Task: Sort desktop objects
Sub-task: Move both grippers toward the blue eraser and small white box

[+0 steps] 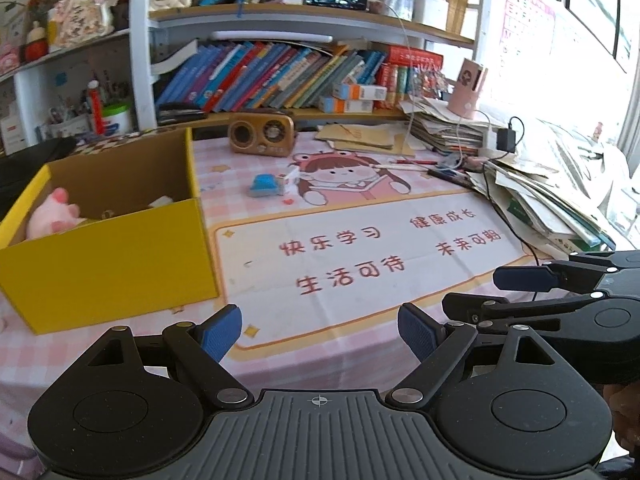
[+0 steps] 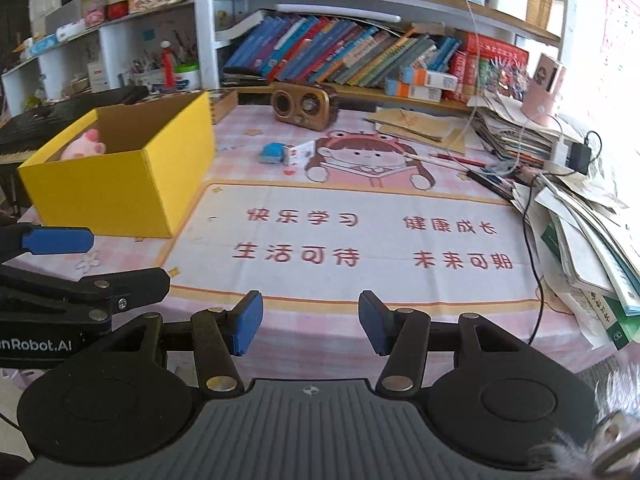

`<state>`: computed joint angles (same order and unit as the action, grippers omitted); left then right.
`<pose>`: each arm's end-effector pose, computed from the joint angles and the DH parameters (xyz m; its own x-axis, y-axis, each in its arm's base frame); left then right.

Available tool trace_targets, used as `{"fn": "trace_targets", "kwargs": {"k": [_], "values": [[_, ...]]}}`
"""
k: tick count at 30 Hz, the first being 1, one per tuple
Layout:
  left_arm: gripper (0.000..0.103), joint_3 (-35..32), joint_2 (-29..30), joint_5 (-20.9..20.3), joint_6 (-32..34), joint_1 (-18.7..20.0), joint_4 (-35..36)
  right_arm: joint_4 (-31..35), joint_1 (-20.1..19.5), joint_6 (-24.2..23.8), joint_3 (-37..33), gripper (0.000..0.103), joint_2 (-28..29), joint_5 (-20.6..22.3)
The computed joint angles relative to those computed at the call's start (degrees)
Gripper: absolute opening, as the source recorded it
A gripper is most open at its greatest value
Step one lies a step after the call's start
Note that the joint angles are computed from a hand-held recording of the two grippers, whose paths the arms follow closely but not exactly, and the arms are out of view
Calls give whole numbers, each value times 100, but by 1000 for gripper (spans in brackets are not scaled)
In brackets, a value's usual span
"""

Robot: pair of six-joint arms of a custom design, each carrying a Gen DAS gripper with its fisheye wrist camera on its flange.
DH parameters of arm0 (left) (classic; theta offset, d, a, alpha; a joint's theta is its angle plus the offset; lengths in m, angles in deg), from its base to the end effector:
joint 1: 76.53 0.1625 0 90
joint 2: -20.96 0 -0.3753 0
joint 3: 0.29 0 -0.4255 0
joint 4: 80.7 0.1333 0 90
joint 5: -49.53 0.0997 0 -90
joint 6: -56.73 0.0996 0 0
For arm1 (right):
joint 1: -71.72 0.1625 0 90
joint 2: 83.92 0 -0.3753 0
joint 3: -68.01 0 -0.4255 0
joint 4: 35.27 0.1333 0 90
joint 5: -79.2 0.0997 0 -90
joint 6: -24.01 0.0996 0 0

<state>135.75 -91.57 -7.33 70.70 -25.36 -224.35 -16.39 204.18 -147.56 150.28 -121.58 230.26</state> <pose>-0.0885 -0.4094 0.3174 -0.6691 0.4646 -0.5800 0.7252 0.5786 -0.3731 0.3934 -0.3616 0.0053 -0.7025 0.0587 0.7092 -0.5066 0.6587 -0.5563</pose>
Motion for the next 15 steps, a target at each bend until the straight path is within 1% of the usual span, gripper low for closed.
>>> {"fn": "trace_targets", "kwargs": {"k": [9,15], "values": [[88,-183,688,29,-70,18,-407,-32,-391,-387,98,51,-274,-247],[88,-386,1252,94,-304,44,-648,0,-692,-747,106,51,-449,-473]]}}
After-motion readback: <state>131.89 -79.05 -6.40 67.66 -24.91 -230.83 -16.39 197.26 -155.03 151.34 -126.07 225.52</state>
